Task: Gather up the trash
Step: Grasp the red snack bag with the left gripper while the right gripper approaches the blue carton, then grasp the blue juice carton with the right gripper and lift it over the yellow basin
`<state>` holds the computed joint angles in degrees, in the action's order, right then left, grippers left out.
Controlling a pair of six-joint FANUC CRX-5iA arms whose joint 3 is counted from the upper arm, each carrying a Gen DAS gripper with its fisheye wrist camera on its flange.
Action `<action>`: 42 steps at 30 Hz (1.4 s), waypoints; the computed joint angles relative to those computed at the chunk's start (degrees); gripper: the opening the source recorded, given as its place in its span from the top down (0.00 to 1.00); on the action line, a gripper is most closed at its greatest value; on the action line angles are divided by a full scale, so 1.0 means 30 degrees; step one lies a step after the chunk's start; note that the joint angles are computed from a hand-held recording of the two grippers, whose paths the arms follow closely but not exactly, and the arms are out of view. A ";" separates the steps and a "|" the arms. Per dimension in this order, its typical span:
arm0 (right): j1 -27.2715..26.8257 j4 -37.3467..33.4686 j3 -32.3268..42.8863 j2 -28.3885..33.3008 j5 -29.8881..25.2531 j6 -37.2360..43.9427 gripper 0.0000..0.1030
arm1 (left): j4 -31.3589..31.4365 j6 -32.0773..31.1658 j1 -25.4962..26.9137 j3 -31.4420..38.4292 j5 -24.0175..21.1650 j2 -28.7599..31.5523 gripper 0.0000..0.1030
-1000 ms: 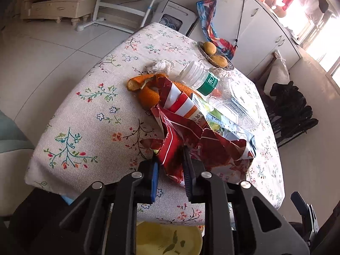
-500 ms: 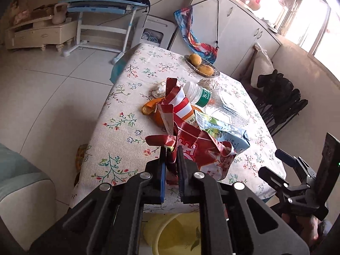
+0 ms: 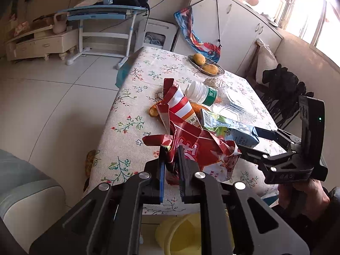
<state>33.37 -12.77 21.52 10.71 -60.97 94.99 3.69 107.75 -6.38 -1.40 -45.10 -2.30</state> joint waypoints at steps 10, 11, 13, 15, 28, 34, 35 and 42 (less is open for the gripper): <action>0.0829 0.2040 0.1127 0.1258 -0.1166 0.1707 0.07 | 0.0150 -0.0169 0.0213 -0.0135 0.0036 -0.0041 0.89; 0.0758 0.1895 0.1474 0.1566 -0.1654 0.1940 0.18 | 0.0114 -0.0122 0.0187 -0.0117 0.0061 -0.0039 0.89; 0.0603 0.1470 0.1846 0.1814 -0.2459 0.2219 0.26 | 0.0196 -0.0139 0.0258 -0.0233 0.0191 -0.0135 0.89; 0.0430 0.0882 0.1325 0.1238 -0.2319 0.2372 0.35 | 0.0277 -0.0165 0.0297 -0.0329 0.0299 -0.0211 0.89; 0.0224 0.0355 -0.1588 -0.1802 -0.1045 -0.0285 0.46 | 0.2024 -0.1550 0.0545 -0.2513 0.2610 -0.1855 0.89; -0.0046 -0.0445 -0.2268 -0.3155 -0.1173 -0.0052 0.46 | 0.2553 -0.1904 0.0463 -0.3252 0.3109 -0.2531 0.89; -0.0070 -0.0653 -0.2395 -0.3430 -0.1394 0.0123 0.46 | 0.2534 -0.1911 0.0410 -0.3288 0.3114 -0.2591 0.89; 0.0538 -0.0908 -0.3902 -0.5173 -0.3270 0.1167 0.46 | 0.2216 -0.1729 0.0181 -0.3357 0.2999 -0.2874 0.88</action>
<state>34.99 -15.50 9.82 -4.81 -70.78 98.49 10.34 102.56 -5.84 -11.47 -36.11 -10.92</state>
